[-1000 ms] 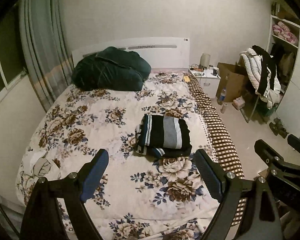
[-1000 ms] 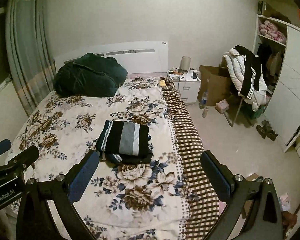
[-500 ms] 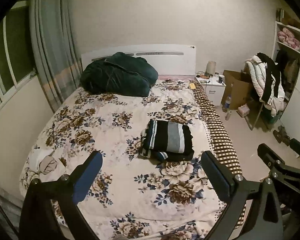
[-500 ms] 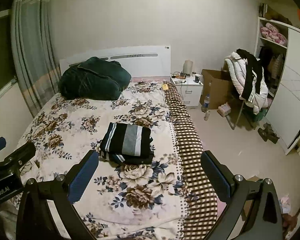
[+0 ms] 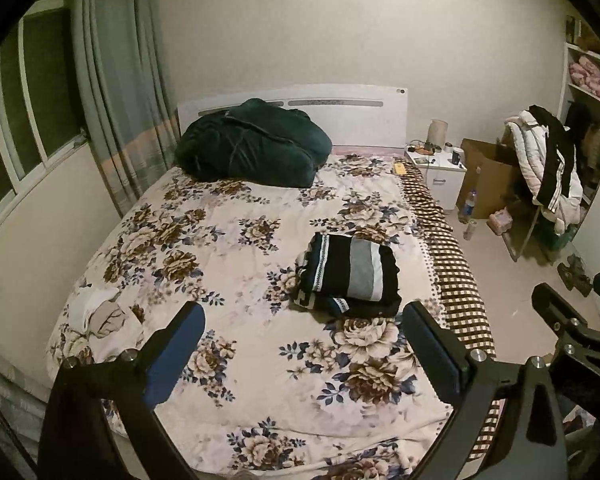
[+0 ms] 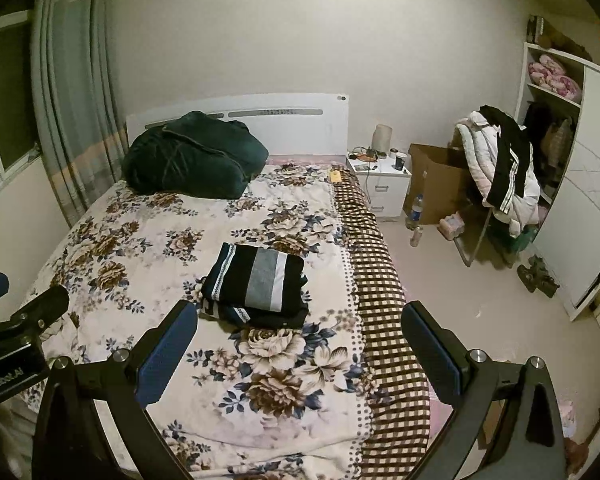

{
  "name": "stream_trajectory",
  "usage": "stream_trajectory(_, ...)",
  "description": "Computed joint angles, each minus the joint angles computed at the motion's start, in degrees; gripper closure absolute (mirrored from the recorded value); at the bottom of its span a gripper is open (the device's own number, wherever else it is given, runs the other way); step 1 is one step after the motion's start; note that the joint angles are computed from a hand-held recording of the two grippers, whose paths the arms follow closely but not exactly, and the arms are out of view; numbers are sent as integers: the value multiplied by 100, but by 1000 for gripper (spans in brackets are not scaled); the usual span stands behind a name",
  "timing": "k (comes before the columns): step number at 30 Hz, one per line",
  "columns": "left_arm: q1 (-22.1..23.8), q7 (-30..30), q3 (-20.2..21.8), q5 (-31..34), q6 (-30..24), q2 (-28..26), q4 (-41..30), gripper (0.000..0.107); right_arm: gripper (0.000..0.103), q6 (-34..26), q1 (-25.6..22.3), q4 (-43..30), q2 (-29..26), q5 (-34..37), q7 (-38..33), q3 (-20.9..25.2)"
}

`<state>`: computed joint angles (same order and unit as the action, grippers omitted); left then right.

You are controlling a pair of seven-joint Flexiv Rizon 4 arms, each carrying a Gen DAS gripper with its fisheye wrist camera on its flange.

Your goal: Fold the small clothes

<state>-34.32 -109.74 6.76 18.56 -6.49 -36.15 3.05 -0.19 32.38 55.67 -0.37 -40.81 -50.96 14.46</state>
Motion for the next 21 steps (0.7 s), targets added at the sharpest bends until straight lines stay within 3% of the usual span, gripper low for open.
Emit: stream_trajectory(21,-51,-57,57,41,305,340,653,6,0,-65,163,-287,-164,62,-138,-137)
